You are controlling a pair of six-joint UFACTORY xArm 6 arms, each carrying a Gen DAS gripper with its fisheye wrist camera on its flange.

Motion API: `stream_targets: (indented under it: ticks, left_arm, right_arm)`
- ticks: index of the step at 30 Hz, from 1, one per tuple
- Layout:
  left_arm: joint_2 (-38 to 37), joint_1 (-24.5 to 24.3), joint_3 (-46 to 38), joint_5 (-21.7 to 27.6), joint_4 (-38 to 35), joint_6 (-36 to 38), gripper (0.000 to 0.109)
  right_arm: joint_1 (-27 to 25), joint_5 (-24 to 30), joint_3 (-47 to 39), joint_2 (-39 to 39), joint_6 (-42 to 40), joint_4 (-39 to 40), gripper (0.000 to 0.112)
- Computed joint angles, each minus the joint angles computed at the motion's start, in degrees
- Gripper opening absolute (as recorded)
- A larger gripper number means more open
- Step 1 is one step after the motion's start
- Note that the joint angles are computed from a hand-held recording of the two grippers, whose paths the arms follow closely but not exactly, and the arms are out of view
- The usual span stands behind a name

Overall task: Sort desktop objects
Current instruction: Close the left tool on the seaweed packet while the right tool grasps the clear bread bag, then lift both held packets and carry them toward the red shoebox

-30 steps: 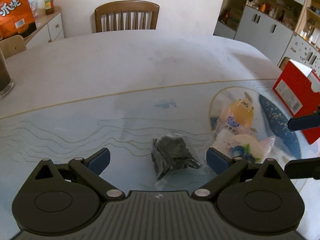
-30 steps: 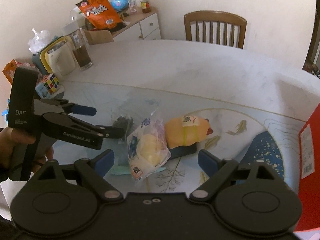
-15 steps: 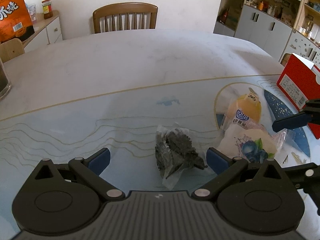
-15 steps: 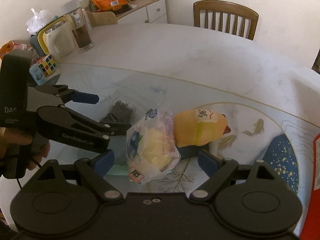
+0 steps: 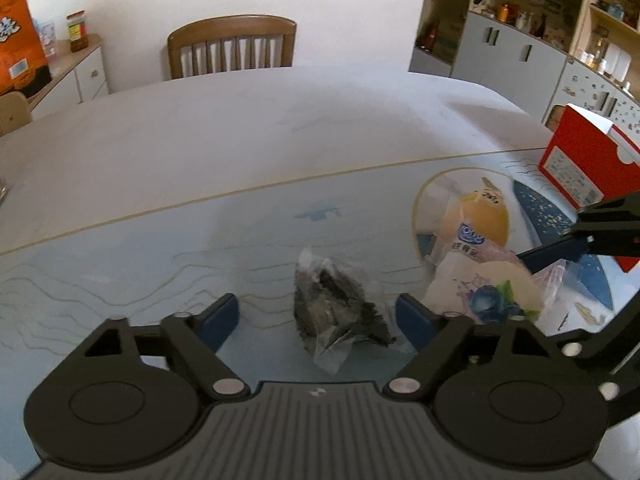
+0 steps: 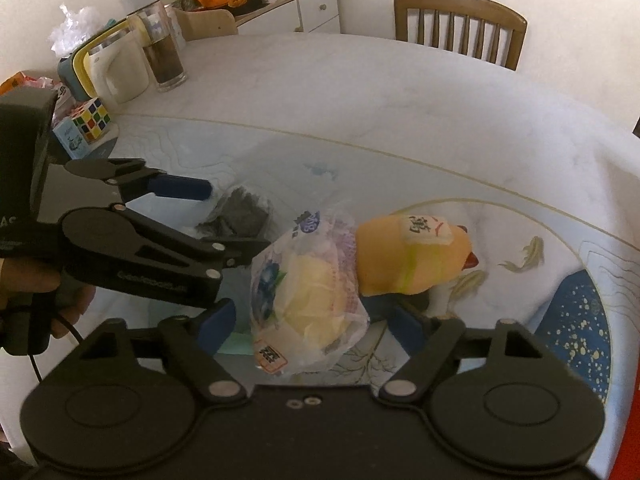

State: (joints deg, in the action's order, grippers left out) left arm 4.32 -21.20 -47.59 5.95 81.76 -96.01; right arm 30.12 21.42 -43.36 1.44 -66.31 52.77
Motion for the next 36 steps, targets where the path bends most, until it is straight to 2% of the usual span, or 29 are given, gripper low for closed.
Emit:
stream_targets:
  ticks: [4, 8, 10, 14, 17, 26, 36]
  left_arm:
    - [0.3, -0.2, -0.6, -0.7, 1.7, -0.9, 0.067]
    - [0.4, -0.3, -0.8, -0.7, 2.7, -1.6, 0.050]
    - [0.4, -0.3, -0.8, -0.8, 2.7, -1.7, 0.050]
    - [0.2, 0.4, -0.7, -1.6, 3.4, -2.8, 0.038]
    - [0.2, 0.7, -0.7, -2.4, 3.4, -3.0, 0.034]
    - [-1.6, 0.9, 1.0, -2.8, 3.1, -4.4, 0.033]
    - [-6.3, 0.7, 4.6, -2.8, -1.9, -1.2, 0.033]
  right_arm:
    - [-0.4, 1.3, -0.6, 0.5, 0.9, -1.0, 0.061]
    - [-0.4, 1.5, -0.9, 0.6, 1.2, -1.2, 0.060]
    - [-0.5, 1.6, -0.9, 0.6, 1.4, -0.8, 0.058]
    - [-1.4, 2.9, -0.6, 0.0, 1.2, 0.2, 0.056]
    - [-1.6, 3.7, -0.4, -0.6, 1.3, 0.7, 0.055]
    - [-3.3, 6.7, 0.6, -3.3, 1.3, 2.2, 0.052]
    - [-4.7, 8.6, 2.1, -7.3, 2.4, 2.8, 0.052]
